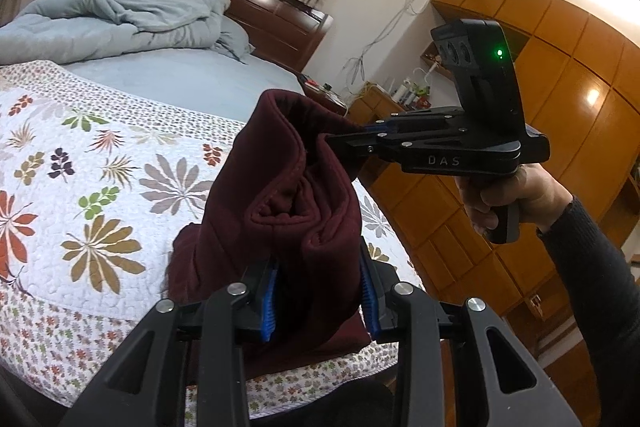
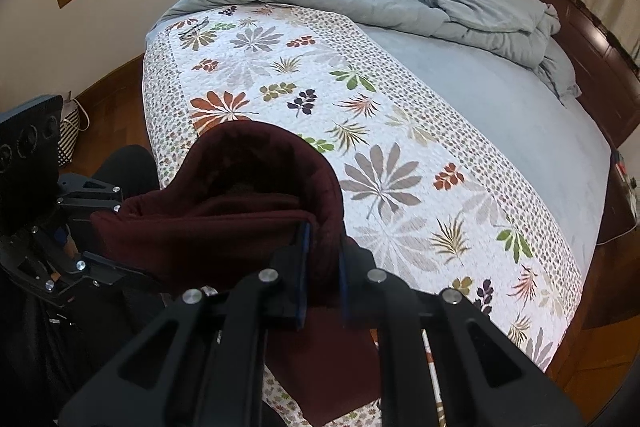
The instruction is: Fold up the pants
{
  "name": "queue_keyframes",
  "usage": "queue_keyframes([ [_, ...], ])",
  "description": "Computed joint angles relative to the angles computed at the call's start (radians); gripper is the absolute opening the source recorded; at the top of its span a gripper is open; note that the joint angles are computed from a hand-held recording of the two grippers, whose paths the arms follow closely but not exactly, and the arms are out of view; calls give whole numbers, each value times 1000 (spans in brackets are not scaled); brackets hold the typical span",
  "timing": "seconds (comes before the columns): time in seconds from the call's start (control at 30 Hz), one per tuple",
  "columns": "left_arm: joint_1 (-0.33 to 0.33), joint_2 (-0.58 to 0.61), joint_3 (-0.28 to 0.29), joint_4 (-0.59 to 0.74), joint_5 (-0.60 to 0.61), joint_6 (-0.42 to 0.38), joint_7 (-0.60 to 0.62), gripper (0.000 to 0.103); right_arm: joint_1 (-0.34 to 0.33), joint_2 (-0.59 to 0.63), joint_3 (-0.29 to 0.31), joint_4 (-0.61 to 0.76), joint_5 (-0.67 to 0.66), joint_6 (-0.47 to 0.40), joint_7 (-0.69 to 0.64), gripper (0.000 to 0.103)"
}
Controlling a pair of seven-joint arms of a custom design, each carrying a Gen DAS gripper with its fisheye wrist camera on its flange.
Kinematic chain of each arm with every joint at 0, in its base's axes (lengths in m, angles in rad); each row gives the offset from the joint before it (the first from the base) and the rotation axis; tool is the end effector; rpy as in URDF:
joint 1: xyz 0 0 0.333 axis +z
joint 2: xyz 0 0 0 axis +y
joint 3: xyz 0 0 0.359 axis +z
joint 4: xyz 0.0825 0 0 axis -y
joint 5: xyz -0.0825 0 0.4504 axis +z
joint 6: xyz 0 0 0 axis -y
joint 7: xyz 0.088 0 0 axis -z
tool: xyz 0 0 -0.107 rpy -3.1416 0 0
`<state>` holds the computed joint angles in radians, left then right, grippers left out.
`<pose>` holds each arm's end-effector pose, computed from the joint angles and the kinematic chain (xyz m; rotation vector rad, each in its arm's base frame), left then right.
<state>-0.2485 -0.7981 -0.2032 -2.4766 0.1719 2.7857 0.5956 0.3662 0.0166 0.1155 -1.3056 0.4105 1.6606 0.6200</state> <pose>0.3428 -0.2075 0.6974 -1.9762 1.3534 -1.4078 0.5327 0.3218 0.8177 -2.6099 0.1373 -0.0913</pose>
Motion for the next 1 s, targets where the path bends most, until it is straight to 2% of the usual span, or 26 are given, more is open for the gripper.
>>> queue_keyframes([
  [0.63, -72, 172, 13, 88, -35, 62, 74, 33, -68, -35, -44, -98, 17, 31, -42, 11],
  [1.0, -131, 341, 18, 173, -83, 73, 164, 33, -116, -47, -71, -188, 11, 67, -87, 10],
])
